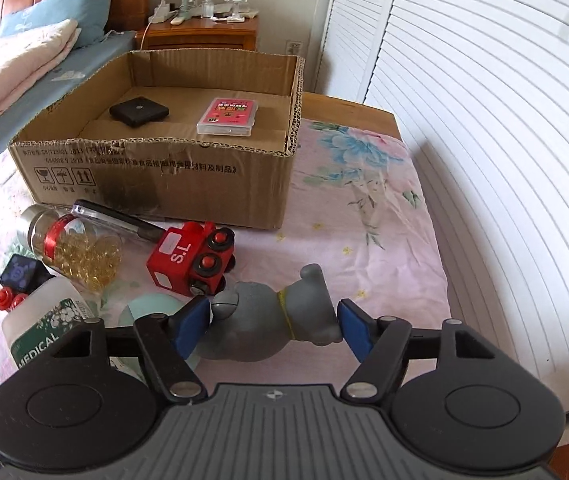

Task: Organize rigid objects
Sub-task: 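Grasp the grey elephant toy with the right tool while the left tool lifts the jar, then drop the jar from the left tool into the cardboard box while the right tool drops the elephant in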

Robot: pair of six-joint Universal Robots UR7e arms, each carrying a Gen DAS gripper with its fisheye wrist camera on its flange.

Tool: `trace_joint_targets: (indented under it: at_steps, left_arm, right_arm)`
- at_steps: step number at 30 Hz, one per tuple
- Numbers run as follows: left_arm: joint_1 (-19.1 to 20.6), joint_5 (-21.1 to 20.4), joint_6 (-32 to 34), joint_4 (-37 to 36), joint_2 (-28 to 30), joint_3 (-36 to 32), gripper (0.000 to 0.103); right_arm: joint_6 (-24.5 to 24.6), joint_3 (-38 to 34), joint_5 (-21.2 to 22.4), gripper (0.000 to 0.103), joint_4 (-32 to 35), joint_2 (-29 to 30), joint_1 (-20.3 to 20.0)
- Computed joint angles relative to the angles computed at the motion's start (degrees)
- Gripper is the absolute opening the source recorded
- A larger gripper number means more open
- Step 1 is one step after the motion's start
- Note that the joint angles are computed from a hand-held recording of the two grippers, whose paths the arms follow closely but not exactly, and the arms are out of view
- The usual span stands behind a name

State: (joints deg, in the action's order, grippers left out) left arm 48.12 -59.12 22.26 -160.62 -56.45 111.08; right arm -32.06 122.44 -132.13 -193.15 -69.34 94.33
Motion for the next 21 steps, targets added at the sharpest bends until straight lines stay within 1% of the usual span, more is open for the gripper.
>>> trace_joint_targets:
  at_steps: [4,7,12,14,18,21]
  left_arm:
    - [-0.17,-0.54,-0.43,0.34,-0.02,-0.31,0.097]
    - [-0.28,-1.12,-1.01,0.98,-0.17,-0.83,0.097]
    - [-0.80,-1.55,-1.73,2.39,-0.21,-2.05,0.097]
    - [-1.05,-1.84,-1.78,2.89,-0.03,-2.94,0.097]
    - [-1.50,-1.90,-0.19,2.44,1.40,-5.51,0.097]
    - [-1.61,-1.63,1.05,1.54,3.41,-8.26,0.097]
  right_arm:
    - [1.68,0.03,2.14,0.076,1.43,-1.05,-1.19]
    - [1.53,0.10,2.53,0.077,1.19,-0.82,-1.80]
    - [1.57,0.09,1.85,0.073,1.74,-1.26,-1.21]
    - [1.80,-0.09,1.97,0.071,3.35,-2.03,-0.70]
    - [-1.38,-0.84,1.53,0.071,3.48,-2.48,1.24]
    - [-2.87,-1.93,2.31,0.071,4.47,-3.15,2.49]
